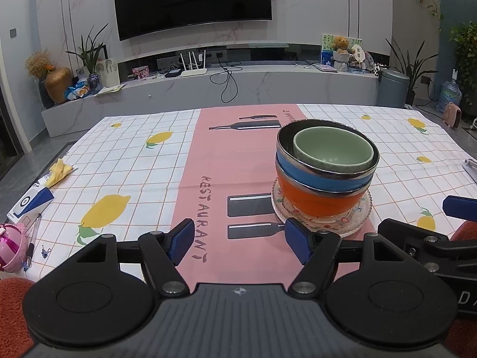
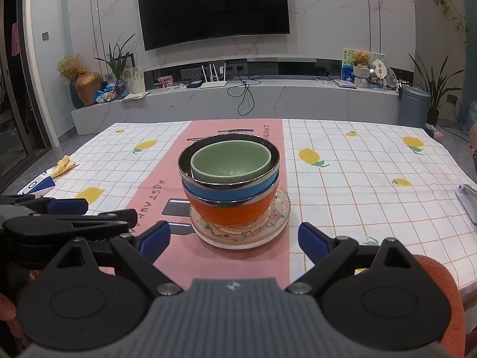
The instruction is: Organize plates and bowls
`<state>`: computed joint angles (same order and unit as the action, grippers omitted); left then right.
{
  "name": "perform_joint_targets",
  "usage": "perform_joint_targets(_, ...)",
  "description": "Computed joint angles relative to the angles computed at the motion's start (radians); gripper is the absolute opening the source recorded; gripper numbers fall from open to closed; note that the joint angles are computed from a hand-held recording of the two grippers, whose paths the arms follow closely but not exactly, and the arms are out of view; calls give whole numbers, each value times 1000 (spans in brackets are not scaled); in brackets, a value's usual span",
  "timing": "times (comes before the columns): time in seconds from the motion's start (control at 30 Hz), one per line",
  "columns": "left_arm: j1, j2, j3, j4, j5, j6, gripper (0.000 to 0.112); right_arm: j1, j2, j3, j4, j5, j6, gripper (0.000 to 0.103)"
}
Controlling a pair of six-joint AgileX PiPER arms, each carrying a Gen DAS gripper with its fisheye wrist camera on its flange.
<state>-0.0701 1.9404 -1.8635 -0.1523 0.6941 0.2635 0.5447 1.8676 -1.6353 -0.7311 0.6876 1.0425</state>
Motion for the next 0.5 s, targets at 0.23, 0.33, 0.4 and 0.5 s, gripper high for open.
perform_joint_targets(0.23,0,1,-2,5,2,-4,81,1,3,-4,2,3,-3,91)
perform_joint_targets(0.33,0,3,-4,12,6,-11,81,1,3,-5,2,4,-2,91)
perform_joint_targets(0.4,3,6,-6,15,7,-12,81,1,4,-5,3,5,-4,91)
perform_joint_targets(0.5,5,7,-7,13,8,-10,81,1,3,-4,5,6,-4,91)
